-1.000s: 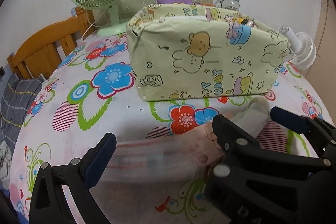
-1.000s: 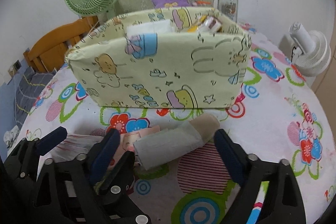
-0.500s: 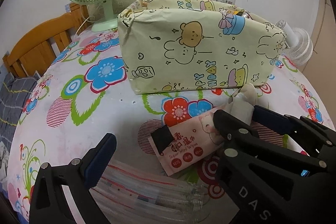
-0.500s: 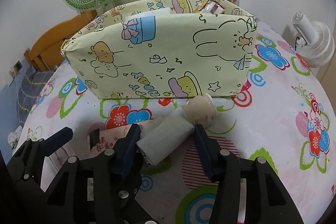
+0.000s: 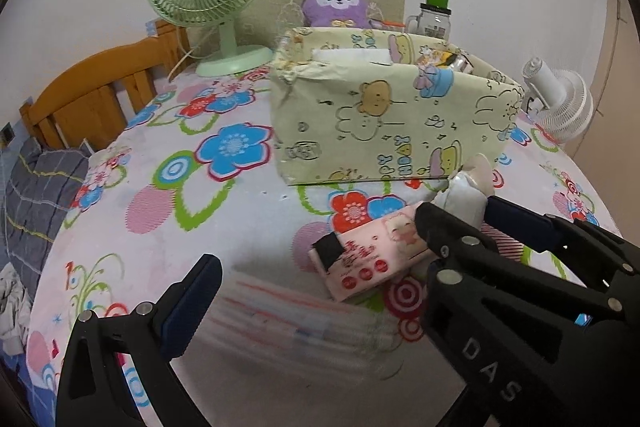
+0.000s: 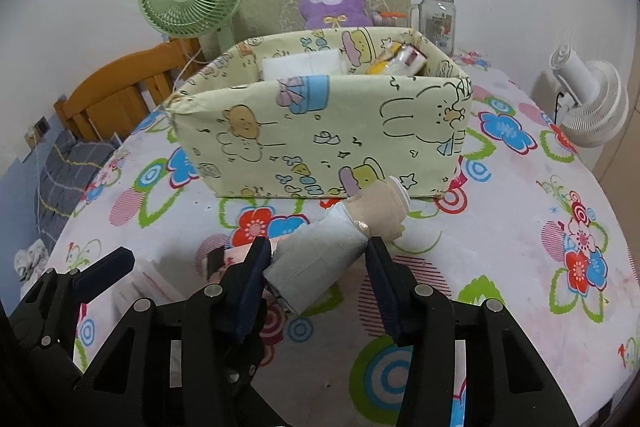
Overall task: Organize soft objects
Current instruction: 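Grasp the pink packet with left tool while right grasps the white rolled towel, then grasp the clear straw bag with left tool while right holds the white towel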
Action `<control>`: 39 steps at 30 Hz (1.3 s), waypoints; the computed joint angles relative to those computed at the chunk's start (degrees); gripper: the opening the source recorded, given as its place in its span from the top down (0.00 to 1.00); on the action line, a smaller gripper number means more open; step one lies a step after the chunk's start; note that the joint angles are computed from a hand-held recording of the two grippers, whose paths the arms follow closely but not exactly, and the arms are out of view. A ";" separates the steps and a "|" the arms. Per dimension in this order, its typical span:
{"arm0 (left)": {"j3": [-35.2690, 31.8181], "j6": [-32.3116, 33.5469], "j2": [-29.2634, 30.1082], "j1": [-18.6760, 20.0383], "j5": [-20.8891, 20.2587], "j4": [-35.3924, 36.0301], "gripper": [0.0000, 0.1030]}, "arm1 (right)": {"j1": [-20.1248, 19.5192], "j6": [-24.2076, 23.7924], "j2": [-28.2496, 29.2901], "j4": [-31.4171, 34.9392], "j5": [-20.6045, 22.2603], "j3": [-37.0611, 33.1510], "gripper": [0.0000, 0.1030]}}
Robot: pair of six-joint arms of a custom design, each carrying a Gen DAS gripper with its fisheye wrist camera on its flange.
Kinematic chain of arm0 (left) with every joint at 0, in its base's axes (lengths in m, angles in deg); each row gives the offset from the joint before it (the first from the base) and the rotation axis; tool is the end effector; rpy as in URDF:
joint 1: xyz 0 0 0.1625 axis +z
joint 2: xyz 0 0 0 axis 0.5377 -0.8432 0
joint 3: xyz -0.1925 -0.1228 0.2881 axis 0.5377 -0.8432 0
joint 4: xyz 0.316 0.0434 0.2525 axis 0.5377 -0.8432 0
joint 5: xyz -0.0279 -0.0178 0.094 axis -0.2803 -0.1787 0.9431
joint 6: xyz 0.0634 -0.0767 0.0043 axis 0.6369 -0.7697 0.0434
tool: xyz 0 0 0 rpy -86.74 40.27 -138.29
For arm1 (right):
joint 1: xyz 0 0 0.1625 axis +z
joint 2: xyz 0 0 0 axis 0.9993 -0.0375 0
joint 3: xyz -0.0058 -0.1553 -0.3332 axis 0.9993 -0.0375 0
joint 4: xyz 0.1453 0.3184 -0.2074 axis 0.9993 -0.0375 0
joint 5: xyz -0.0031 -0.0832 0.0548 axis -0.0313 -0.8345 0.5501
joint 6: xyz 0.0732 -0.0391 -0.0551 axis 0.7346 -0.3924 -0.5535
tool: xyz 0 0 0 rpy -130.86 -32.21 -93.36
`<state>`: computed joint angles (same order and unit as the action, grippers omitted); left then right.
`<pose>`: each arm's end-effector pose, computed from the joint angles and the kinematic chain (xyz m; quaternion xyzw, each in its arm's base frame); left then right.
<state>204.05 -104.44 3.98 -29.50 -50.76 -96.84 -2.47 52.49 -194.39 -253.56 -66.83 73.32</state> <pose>-0.4047 -0.2275 -0.0417 0.1646 0.8562 -0.3440 0.3486 0.0817 -0.2557 0.2873 0.1812 -0.8858 0.3261 0.2758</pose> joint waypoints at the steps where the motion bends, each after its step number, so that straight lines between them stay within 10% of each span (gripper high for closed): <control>1: 0.37 -0.70 -0.44 -0.21 -0.02 0.48 0.00 | 0.33 0.14 -0.30 0.15 -0.13 0.14 0.50; 36: 4.13 2.46 -0.59 1.48 -2.26 -8.99 0.14 | 1.42 -0.57 5.63 -3.87 -3.02 0.64 0.50; 39: 3.41 2.86 -0.29 1.58 -2.87 -8.97 0.54 | 1.13 -0.53 4.47 -3.23 -2.64 0.62 0.49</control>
<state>207.46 -101.58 3.69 -27.92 -53.63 -105.81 -1.34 51.97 -189.92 -256.79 -69.47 73.95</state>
